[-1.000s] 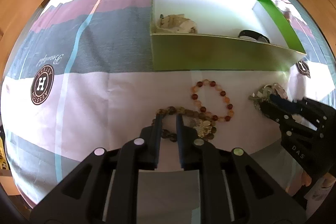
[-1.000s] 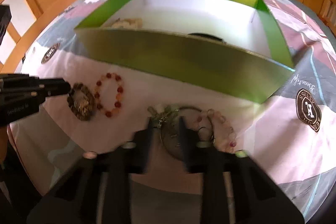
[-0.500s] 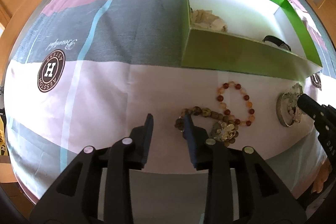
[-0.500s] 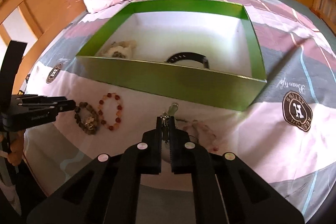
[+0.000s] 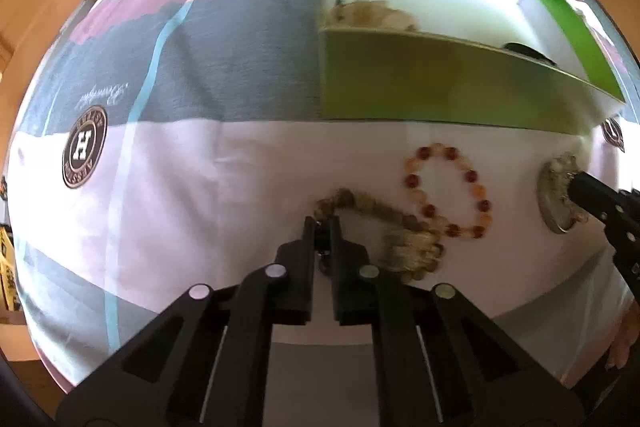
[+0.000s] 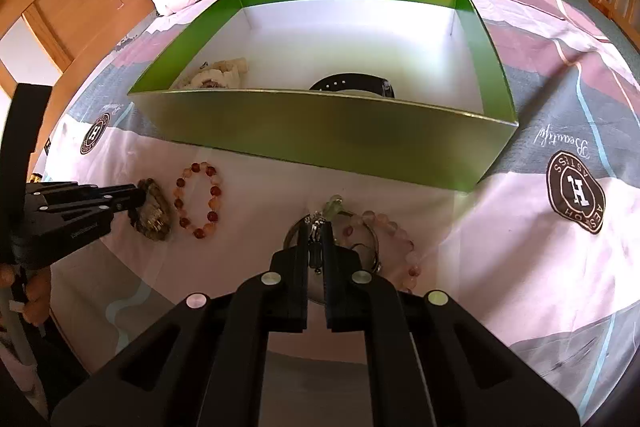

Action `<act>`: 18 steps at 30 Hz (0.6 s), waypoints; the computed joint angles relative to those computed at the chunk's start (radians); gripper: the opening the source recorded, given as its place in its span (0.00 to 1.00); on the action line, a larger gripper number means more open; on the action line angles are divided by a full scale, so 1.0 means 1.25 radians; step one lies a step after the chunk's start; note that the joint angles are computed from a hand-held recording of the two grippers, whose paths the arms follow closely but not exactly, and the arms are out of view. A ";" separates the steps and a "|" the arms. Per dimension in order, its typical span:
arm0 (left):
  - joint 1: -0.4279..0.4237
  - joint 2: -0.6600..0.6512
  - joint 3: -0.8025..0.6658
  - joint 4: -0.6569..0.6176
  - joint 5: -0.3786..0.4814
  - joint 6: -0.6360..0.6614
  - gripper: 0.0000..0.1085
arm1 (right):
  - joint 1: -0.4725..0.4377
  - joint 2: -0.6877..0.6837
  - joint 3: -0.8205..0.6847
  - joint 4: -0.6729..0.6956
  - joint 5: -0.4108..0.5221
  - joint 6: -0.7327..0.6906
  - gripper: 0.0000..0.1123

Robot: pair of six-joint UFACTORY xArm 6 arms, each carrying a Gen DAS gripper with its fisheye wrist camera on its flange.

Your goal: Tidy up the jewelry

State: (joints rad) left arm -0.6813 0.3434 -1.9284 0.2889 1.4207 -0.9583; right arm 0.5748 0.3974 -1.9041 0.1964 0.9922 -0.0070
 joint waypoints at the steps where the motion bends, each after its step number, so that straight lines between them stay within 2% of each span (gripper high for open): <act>1: -0.006 -0.011 0.011 0.013 -0.020 -0.001 0.06 | 0.000 -0.001 0.001 0.002 -0.003 -0.001 0.05; 7: -0.019 -0.118 0.118 0.044 -0.212 -0.016 0.06 | -0.004 -0.011 0.011 0.022 -0.023 -0.005 0.05; 10: -0.023 -0.151 0.152 0.051 -0.268 -0.029 0.06 | -0.004 -0.008 0.005 0.025 -0.024 -0.005 0.05; 13: -0.020 -0.160 0.166 0.050 -0.296 -0.036 0.06 | -0.004 -0.009 0.006 0.027 -0.027 -0.006 0.05; 18: -0.017 -0.146 0.147 0.045 -0.279 -0.033 0.06 | -0.004 -0.010 0.007 0.029 -0.029 -0.009 0.05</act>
